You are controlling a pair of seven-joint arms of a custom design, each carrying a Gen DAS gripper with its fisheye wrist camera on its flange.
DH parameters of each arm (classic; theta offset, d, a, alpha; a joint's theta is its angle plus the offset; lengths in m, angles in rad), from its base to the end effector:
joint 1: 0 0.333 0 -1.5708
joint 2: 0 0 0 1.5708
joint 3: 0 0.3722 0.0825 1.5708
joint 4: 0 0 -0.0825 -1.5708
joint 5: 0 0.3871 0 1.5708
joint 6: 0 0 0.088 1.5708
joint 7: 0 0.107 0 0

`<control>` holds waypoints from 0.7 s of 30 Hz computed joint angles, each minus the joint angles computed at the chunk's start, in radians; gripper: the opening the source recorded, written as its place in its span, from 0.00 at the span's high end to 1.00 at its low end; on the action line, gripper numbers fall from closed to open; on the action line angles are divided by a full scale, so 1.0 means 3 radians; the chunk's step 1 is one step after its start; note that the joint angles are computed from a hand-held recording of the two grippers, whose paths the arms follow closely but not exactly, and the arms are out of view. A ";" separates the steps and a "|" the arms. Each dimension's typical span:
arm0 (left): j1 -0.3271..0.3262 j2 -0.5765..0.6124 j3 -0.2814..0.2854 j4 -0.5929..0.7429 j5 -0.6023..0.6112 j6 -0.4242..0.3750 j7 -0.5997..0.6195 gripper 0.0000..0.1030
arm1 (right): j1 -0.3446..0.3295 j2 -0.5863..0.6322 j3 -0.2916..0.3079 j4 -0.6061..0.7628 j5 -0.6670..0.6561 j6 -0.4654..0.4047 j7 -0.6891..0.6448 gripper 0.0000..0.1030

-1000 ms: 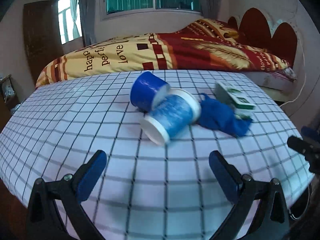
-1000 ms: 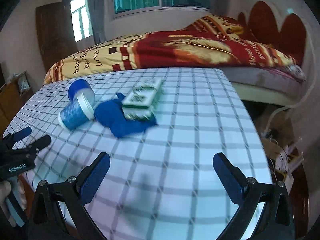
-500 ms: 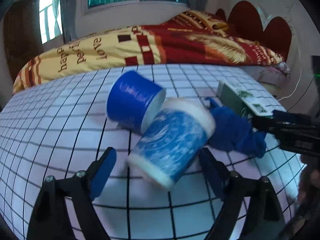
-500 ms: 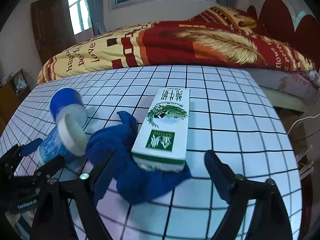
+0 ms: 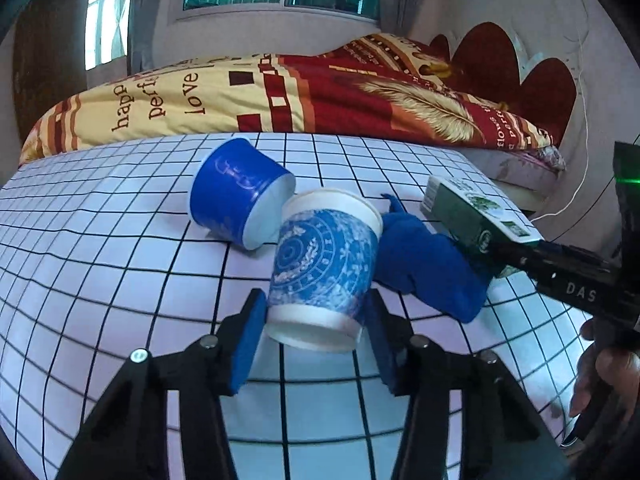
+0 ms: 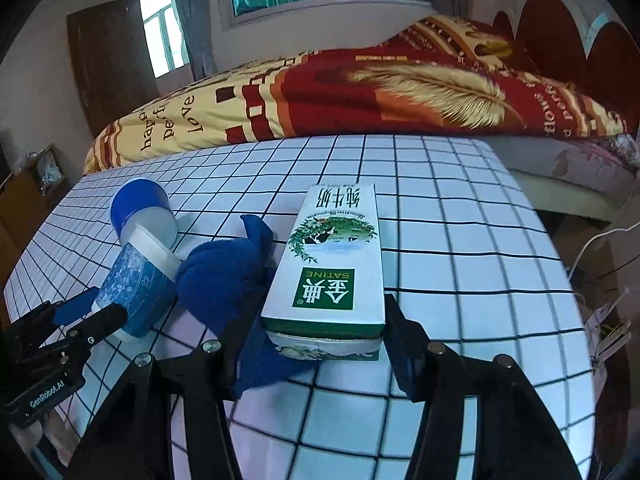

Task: Collect trash
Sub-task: 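Grasp the blue paper cup with the left tool while the right tool grasps the green milk carton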

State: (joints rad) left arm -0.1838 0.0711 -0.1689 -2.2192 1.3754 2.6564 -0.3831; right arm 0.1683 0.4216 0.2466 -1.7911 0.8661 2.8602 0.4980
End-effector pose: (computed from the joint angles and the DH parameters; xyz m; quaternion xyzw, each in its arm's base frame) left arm 0.5163 -0.2179 0.4209 -0.7696 0.4854 -0.2742 0.3112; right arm 0.6746 0.2246 0.4288 -0.8260 0.4015 -0.1268 0.3747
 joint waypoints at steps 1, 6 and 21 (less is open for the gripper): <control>-0.0002 0.0009 -0.0003 0.0012 -0.0009 0.0012 0.0005 0.52 | -0.0043 -0.0036 0.0035 -0.0043 0.0055 0.0022 -0.0080 0.44; -0.0051 0.0063 -0.0025 0.0095 -0.0204 -0.0147 0.0328 0.39 | -0.0010 -0.0048 -0.0055 -0.0061 0.0005 -0.0050 -0.0015 0.44; -0.0032 0.0139 0.0095 0.0080 -0.0330 -0.0018 0.0318 0.47 | -0.0033 0.0138 -0.0036 0.0133 -0.0455 -0.0140 0.0423 0.45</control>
State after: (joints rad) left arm -0.1935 0.1128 -0.1403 -2.1952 1.2764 2.6509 -0.2877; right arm 0.1584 0.4632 0.2360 -1.7512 0.7296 2.8182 0.6248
